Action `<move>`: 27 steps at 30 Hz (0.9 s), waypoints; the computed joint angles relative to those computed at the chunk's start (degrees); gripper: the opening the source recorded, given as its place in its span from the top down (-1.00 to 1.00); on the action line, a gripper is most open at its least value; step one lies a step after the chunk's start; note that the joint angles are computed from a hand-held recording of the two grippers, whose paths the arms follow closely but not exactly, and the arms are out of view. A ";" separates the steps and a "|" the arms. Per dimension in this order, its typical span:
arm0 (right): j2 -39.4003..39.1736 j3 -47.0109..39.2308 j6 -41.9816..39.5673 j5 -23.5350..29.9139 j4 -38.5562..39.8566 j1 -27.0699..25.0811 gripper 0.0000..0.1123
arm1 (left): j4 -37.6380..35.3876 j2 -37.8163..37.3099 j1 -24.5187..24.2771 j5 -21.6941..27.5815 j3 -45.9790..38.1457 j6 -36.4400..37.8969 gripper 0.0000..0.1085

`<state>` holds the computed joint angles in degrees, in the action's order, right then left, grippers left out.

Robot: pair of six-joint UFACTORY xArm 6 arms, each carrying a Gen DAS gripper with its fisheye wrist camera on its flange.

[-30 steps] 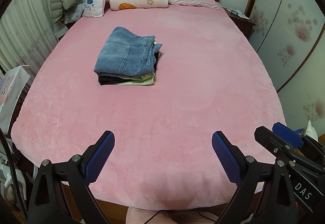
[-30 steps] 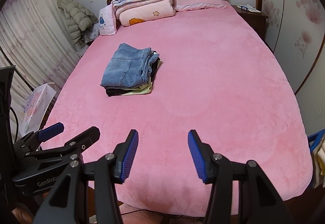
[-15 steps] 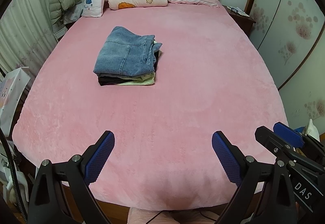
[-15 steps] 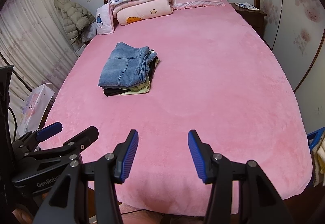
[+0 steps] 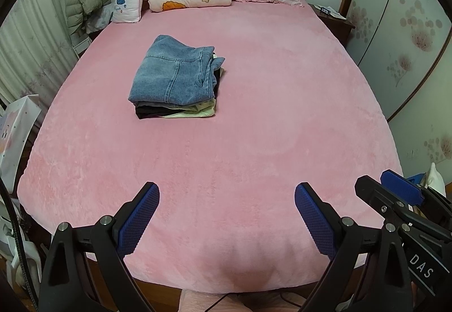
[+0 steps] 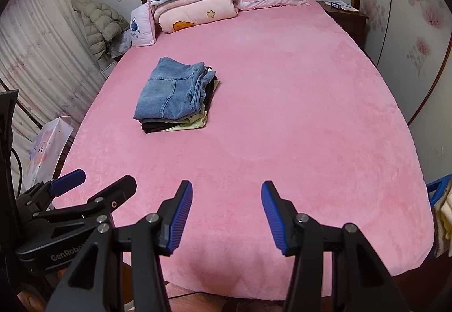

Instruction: Fold large clothes

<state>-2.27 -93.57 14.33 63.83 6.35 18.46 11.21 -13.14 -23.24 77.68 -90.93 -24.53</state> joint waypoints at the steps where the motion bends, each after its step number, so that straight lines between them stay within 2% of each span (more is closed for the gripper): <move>1: 0.03 -0.03 0.01 0.04 -0.02 0.00 0.09 | 0.03 0.03 -0.07 0.01 0.02 -0.06 -0.77; 27: 0.14 0.65 0.89 -0.28 -0.02 0.47 0.09 | -1.64 0.66 1.90 0.08 -0.04 2.17 -0.77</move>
<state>-2.13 -92.92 15.22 63.55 6.33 18.93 9.57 -12.48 -21.35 77.76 -90.98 -22.36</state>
